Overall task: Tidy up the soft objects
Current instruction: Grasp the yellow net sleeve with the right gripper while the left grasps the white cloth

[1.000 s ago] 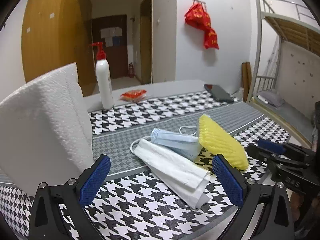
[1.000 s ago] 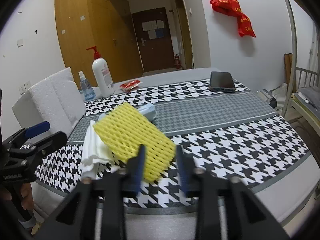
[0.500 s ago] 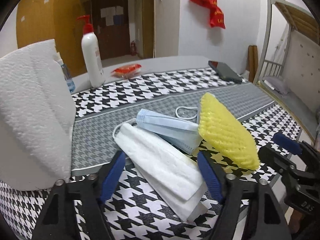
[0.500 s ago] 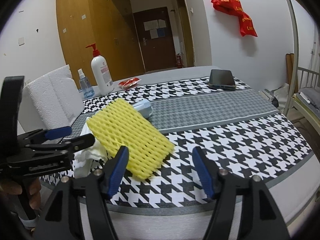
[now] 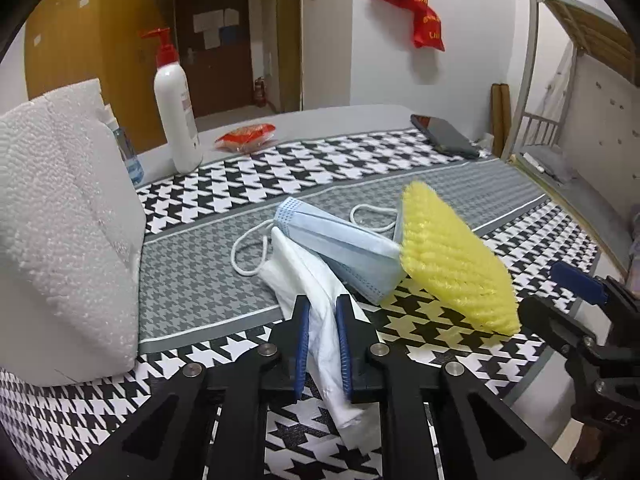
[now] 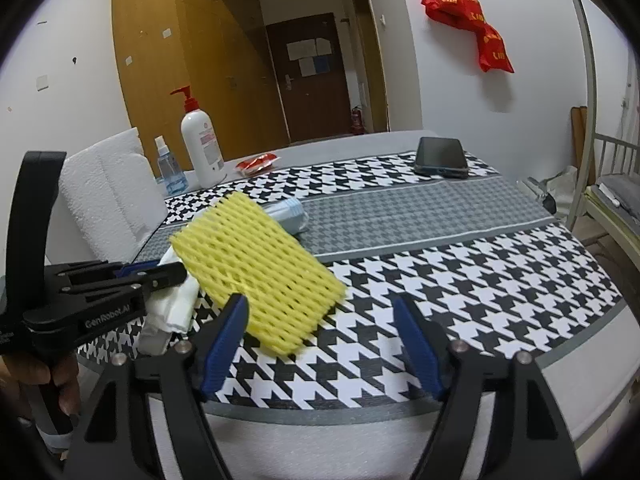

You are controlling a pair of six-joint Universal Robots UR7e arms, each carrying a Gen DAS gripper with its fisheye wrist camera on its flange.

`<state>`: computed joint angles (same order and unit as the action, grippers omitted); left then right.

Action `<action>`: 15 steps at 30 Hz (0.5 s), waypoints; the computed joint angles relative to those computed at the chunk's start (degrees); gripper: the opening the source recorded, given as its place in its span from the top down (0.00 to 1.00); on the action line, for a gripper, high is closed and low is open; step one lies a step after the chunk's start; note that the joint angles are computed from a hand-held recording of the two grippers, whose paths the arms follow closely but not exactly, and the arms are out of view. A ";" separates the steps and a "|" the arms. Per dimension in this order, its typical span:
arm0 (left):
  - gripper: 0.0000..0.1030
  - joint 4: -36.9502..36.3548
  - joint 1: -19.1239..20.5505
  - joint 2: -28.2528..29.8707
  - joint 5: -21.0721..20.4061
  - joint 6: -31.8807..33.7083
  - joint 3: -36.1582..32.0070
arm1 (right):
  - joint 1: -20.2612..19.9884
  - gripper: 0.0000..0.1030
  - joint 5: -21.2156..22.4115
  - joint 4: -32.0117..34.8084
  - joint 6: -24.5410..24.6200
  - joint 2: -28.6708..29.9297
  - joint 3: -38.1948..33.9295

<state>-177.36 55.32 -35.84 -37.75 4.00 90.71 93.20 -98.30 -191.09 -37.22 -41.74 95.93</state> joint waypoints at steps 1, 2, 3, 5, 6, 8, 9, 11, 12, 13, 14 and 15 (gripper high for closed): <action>0.86 -0.68 -0.11 -0.20 -0.13 0.44 0.27 | 0.04 0.21 0.02 -0.09 -0.06 -0.07 0.10; 0.86 -1.72 -0.33 -0.65 -0.28 1.02 0.99 | 0.08 0.20 0.04 -0.25 -0.07 -0.10 0.15; 0.86 -2.32 -0.42 -0.88 -0.55 1.41 1.28 | 0.14 0.20 0.00 -0.37 -0.11 -0.09 0.14; 0.86 -3.74 -0.77 -1.95 -1.17 2.33 2.68 | 0.26 0.19 -0.23 -0.35 -0.12 0.00 -0.02; 0.86 -4.55 -0.89 -2.21 -1.16 2.83 3.11 | 0.32 0.19 -0.29 -0.23 -0.14 0.04 -0.13; 0.86 -5.46 -1.06 -3.07 -1.40 3.39 4.12 | 0.47 0.19 -0.46 -0.03 -0.26 0.18 -0.38; 0.86 -5.90 -1.10 -3.49 -1.47 3.47 4.64 | 0.61 0.19 -0.74 0.01 -0.43 0.33 -0.58; 0.86 -7.07 -1.12 -4.20 -0.94 3.62 5.63 | 0.82 0.19 -1.33 0.08 -0.91 0.65 -0.98; 0.86 -7.14 -1.03 -4.62 -0.89 3.42 6.11 | 0.91 0.19 -1.59 0.14 -1.06 0.78 -1.14; 0.86 -7.06 -0.89 -5.03 -0.94 2.97 6.55 | 1.00 0.19 -1.83 0.36 -1.24 0.94 -1.39; 0.86 -6.74 -0.77 -5.27 -0.97 2.52 6.76 | 1.07 0.19 -2.10 0.51 -1.34 1.03 -1.54; 0.86 -5.79 -0.60 -5.68 -1.28 1.51 7.03 | 1.15 0.19 -2.41 0.65 -1.48 1.14 -1.70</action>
